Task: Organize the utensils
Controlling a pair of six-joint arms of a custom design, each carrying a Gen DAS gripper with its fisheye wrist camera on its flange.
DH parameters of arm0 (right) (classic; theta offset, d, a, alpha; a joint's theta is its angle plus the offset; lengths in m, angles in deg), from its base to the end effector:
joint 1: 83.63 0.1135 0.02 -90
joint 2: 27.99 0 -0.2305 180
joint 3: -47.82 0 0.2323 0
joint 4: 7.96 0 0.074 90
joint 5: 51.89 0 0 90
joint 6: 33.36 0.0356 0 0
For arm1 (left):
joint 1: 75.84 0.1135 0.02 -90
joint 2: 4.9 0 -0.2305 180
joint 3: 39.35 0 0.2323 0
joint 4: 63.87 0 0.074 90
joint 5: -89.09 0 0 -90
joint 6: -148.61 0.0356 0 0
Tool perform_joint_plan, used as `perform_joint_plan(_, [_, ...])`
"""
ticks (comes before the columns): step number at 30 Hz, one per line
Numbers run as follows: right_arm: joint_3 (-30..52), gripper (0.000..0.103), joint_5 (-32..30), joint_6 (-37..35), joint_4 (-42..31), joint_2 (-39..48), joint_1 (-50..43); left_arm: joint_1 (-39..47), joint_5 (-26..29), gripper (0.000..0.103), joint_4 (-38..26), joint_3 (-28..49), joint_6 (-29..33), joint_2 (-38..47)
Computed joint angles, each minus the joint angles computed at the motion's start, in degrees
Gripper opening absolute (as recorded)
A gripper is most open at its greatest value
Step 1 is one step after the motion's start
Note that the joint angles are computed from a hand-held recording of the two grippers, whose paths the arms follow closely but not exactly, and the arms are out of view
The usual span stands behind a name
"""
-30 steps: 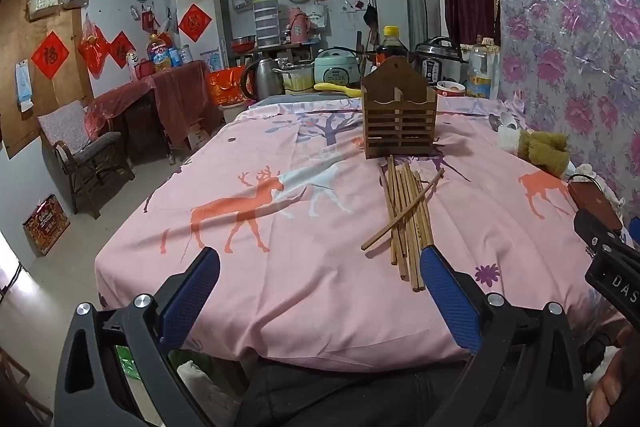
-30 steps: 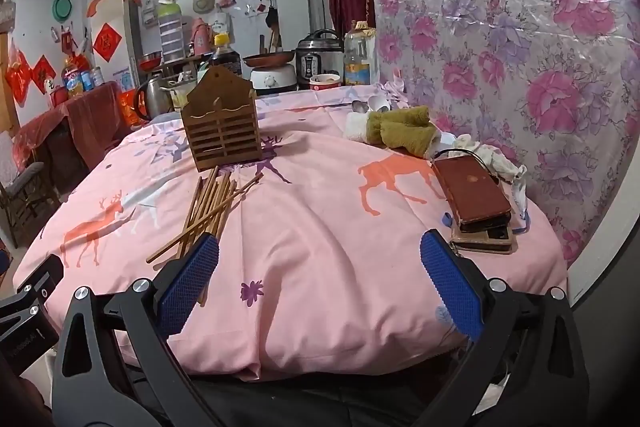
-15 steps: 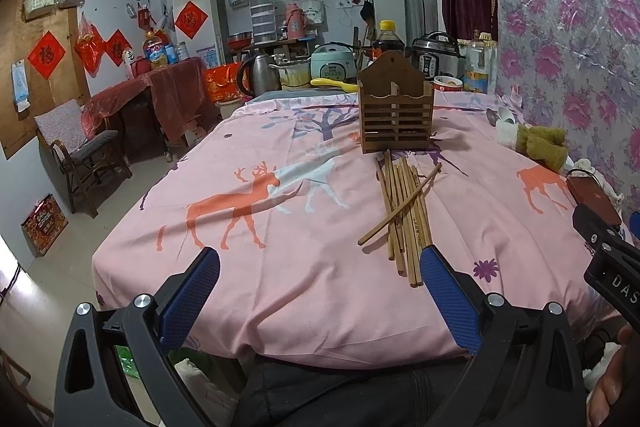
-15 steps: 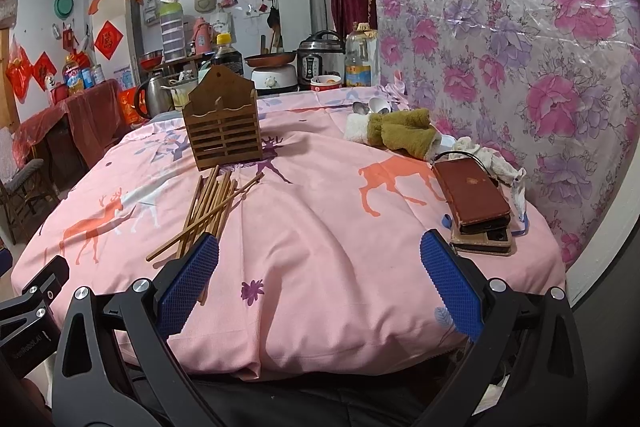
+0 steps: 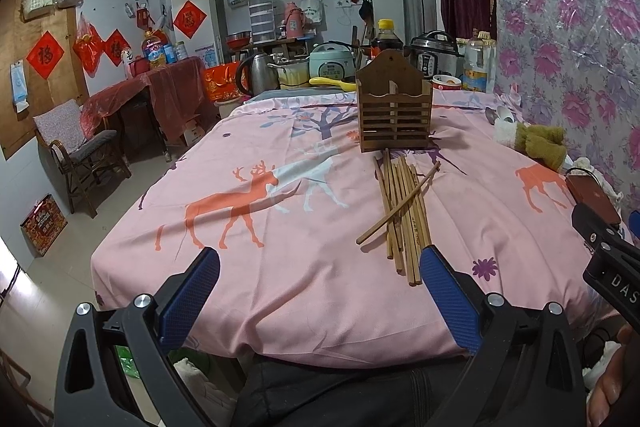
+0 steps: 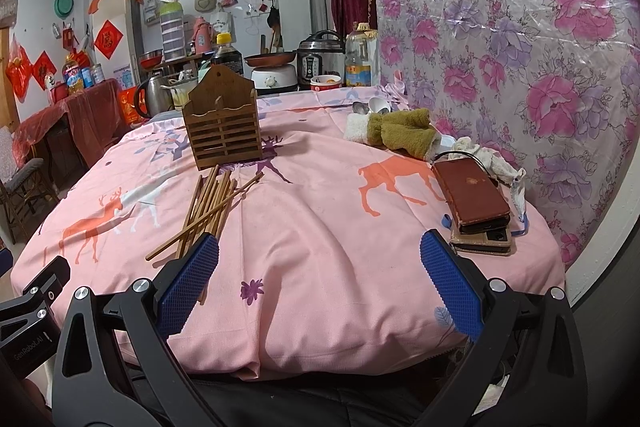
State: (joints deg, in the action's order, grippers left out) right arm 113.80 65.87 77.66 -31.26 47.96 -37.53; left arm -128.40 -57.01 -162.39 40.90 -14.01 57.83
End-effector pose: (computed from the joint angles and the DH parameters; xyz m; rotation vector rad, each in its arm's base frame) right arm 0.2068 0.1910 0.2390 -0.1794 2.0755 0.1911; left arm 0.1150 -0.1016 0.2956 -0.4691 2.1281 0.3820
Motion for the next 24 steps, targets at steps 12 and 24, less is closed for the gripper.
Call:
perform_joint_plan(12, [0.06,0.097,0.21,0.18,-0.11,0.27,0.19,-0.22,0.03,0.098,0.06,-0.03,-0.41,0.30])
perform_joint_plan(24, [0.21,0.097,0.14,0.14,-0.22,0.31,0.08,-0.37,0.11,0.098,0.03,0.04,-0.64,0.51])
